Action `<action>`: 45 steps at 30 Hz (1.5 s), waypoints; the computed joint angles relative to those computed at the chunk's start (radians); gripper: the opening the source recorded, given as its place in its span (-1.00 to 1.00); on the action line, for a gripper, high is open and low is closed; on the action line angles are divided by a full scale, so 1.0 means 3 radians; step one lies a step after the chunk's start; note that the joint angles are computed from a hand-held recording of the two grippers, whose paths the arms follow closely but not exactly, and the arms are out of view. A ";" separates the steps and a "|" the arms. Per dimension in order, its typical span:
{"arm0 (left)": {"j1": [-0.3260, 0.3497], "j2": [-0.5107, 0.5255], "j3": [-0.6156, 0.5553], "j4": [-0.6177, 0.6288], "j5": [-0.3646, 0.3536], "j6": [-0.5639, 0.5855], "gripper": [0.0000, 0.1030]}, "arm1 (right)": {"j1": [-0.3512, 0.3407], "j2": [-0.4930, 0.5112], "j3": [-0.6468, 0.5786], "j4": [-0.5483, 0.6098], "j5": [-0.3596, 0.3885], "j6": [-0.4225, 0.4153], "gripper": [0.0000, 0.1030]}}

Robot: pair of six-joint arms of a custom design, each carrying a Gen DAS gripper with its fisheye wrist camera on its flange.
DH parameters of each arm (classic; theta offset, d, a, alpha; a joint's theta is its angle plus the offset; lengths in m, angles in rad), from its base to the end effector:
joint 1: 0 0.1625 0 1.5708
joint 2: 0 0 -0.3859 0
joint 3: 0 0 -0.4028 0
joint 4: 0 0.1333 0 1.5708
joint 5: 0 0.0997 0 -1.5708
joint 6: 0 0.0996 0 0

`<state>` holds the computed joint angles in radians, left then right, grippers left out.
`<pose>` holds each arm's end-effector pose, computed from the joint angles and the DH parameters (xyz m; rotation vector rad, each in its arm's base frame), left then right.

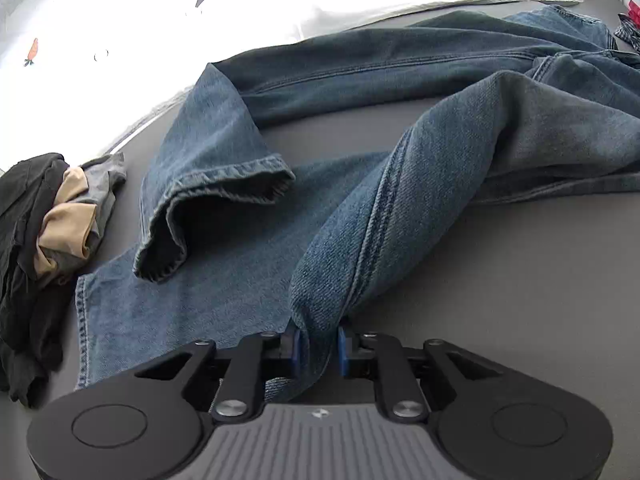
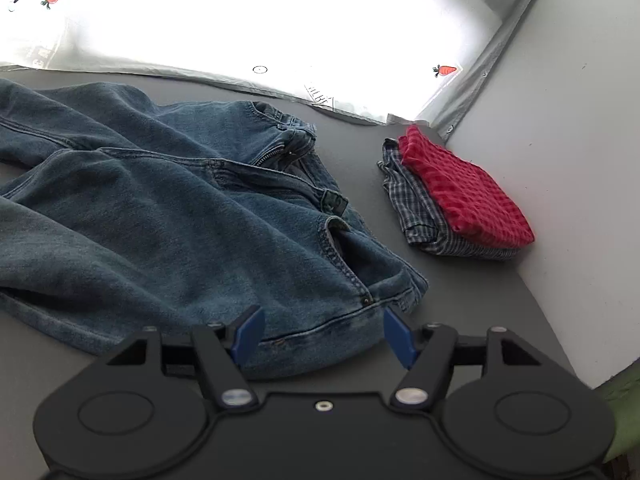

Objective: Fold clothes

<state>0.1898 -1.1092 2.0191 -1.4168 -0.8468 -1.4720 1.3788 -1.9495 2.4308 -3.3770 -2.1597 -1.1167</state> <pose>-0.3575 -0.2716 0.0666 0.3433 1.9556 -0.5622 0.0157 -0.3280 0.4111 0.4203 -1.7947 0.7791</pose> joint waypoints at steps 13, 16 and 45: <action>0.0850 -0.0231 -0.0934 0.0796 0.0989 -0.0494 -0.19 | 0.0152 -0.0320 0.0253 0.0065 -0.0322 0.0016 0.32; 0.0893 -0.0399 -0.0753 0.0084 0.0916 -0.0199 -0.13 | 0.0266 -0.0397 0.0329 0.0150 -0.0436 0.0066 0.32; 0.0025 -0.0452 0.0346 0.1490 0.0275 -0.0486 -0.83 | 0.1524 0.0604 0.0605 -0.0198 -0.1104 -0.0127 0.39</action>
<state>0.1972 -1.2448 2.1228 -0.9697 -0.7643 -1.6179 1.8361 -1.7682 2.6124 -3.4363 -2.4908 -1.1548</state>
